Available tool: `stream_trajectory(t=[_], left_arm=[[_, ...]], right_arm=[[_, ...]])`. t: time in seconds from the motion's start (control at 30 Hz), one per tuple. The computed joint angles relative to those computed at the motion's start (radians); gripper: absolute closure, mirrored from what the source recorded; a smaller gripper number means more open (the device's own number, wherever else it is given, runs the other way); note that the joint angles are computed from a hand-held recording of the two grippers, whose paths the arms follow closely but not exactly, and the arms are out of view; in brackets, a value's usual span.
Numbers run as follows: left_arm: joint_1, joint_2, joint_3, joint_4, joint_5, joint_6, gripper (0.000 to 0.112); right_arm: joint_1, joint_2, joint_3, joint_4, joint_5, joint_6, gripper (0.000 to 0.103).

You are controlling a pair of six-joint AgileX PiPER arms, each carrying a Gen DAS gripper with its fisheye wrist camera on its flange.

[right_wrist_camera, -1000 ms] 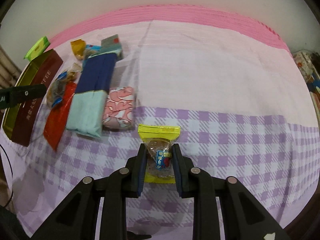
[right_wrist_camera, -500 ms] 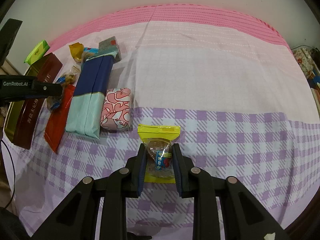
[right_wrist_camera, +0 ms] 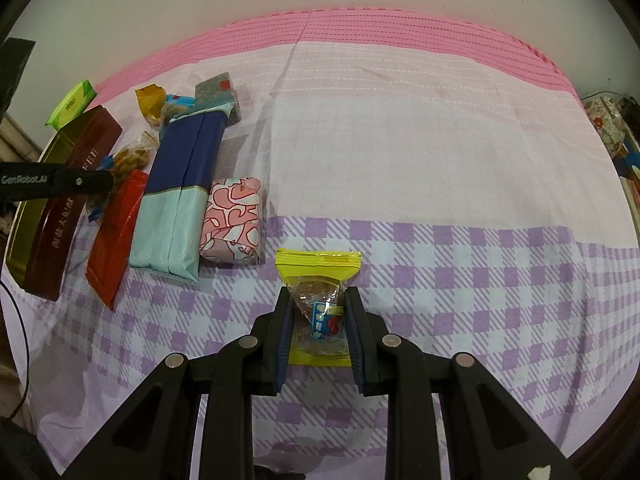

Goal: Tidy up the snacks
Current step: 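Grasp the blue-ended wrapped cookie with the left gripper while the right holds candy, then carry both snacks over the gold tin and lower them inside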

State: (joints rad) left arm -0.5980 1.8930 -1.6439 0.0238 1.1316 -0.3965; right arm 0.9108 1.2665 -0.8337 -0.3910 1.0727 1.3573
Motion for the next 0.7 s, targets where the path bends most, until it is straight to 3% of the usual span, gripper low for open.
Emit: stream_trajectory(t=[0.37, 0.7], left_arm=[[0.026, -0.115, 0.076, 0.012, -0.006, 0.034, 0.088], [0.157, -0.210, 0.136, 0.082, 0.003, 0.074, 0.088]], right_arm=[[0.004, 0.025, -0.009, -0.009, 0.004, 0.009, 0.080], [0.017, 0.050, -0.027, -0.014, 0.028, 0.012, 0.080]])
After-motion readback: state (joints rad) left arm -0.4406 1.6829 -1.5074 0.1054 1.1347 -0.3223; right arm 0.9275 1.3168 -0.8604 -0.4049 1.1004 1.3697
